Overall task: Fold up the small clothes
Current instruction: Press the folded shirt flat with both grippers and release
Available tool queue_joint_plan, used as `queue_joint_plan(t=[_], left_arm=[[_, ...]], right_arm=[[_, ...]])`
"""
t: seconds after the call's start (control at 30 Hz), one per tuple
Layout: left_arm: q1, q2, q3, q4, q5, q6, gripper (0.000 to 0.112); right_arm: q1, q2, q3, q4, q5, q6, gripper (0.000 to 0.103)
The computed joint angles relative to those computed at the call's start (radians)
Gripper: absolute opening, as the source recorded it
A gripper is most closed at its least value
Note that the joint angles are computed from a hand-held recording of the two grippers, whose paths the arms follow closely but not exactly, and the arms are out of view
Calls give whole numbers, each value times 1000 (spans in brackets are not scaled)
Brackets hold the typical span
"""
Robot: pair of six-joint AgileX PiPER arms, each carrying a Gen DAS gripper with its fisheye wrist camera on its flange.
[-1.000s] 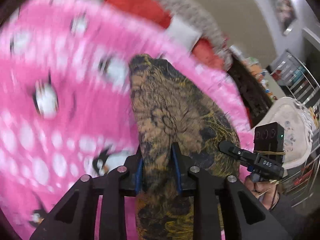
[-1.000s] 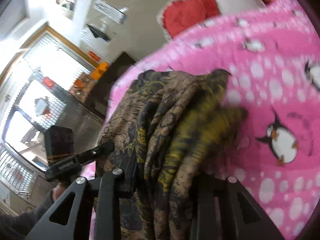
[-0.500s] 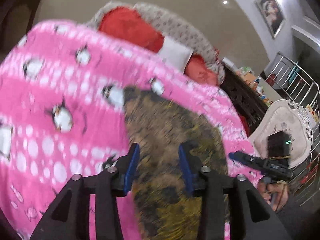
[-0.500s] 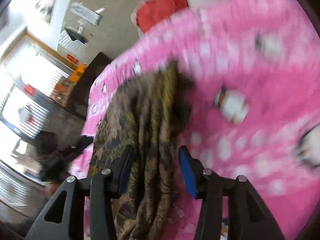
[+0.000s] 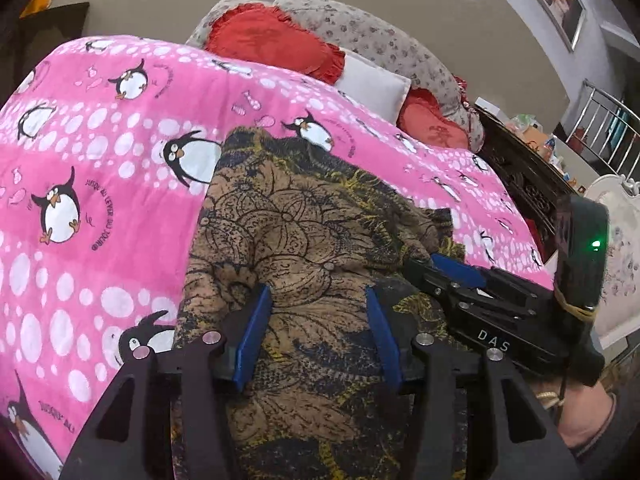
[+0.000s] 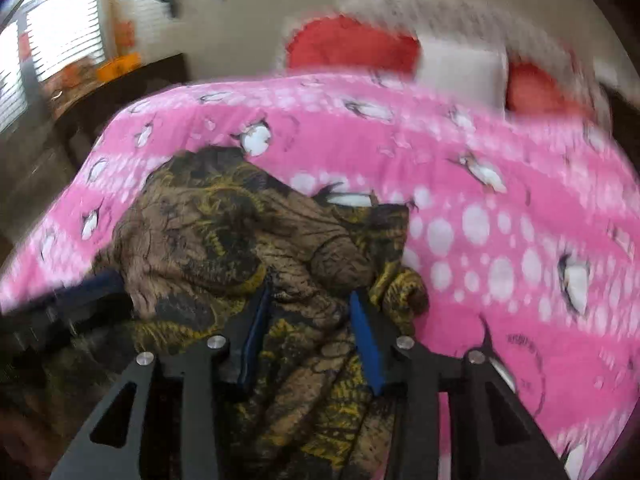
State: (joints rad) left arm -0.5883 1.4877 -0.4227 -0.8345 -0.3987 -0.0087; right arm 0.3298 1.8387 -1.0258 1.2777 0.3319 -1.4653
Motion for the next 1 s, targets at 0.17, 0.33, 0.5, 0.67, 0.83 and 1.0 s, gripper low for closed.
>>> queue_joint_plan(t=[0.17, 0.33, 0.5, 0.67, 0.83, 1.0], left_arm=[[49, -31, 35, 207, 7, -206, 29], [-8, -266, 79, -240, 156, 229, 29], [-252, -306, 121, -586, 82, 496, 31], [-379, -211, 134, -485, -88, 310, 35], [-399, -178, 131, -385, -123, 244, 59], [-432, -143, 110, -415, -159, 275, 70]], right_arm=[[-9, -16, 3, -2, 23, -2, 45], [-25, -179, 91, -191, 79, 147, 45], [-38, -419, 296, -251, 209, 77, 55], [-132, -309, 410, -28, 268, -158, 64], [-206, -389, 499, 119, 298, -254, 64], [-155, -536, 667, 412, 50, -471, 72]])
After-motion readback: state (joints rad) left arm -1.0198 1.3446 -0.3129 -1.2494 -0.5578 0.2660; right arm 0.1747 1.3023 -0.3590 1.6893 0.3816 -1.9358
